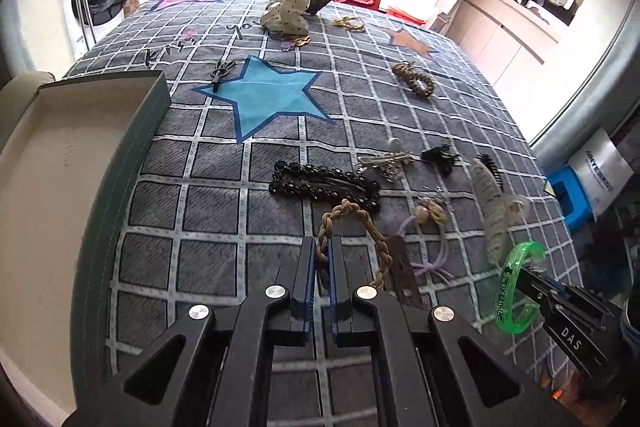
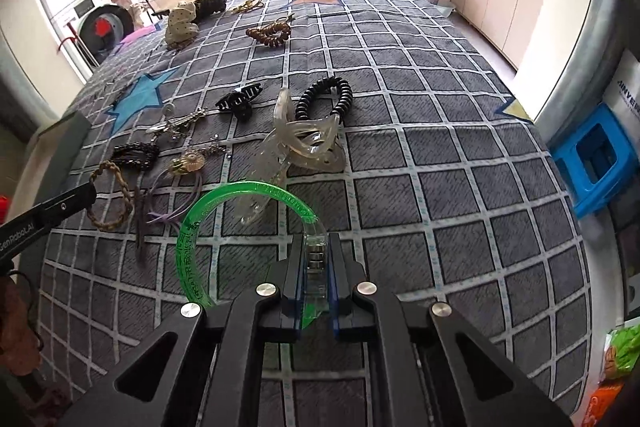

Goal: Organize jewelry
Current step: 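Carry the bangle in the right gripper and bracelet in the left over the cream tray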

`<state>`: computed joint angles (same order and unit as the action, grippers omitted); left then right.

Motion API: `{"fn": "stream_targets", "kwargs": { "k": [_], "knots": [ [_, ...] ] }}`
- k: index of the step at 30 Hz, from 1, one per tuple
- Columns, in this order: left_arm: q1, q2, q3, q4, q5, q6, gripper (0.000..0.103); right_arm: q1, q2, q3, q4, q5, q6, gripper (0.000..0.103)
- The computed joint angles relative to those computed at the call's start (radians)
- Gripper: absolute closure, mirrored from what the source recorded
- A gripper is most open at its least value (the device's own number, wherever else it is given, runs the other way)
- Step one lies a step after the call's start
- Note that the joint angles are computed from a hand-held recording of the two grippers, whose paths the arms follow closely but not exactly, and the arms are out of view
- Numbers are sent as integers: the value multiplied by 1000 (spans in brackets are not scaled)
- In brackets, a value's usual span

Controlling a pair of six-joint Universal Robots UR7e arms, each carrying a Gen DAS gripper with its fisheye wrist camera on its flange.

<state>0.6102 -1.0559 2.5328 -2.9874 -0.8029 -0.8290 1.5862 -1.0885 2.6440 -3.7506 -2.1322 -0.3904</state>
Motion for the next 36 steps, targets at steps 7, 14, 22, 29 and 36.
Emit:
{"fn": "stream_targets", "kwargs": {
  "k": [7,14,22,29,36],
  "knots": [
    [-79,-100,64,61,4,-66,96,27,-71,34,68,20,51,93],
    [-138,-254,124,153,39,-132,96,114,-90,19,153,6,106,93],
    [-168,-536,171,430,127,-253,96,275,-26,-89,294,-5,155,93],
    [-86,-740,168,636,215,-278,96,395,116,-254,396,28,145,93],
    [116,-724,148,479,239,-106,96,469,287,-454,507,72,125,93]
  ]
}}
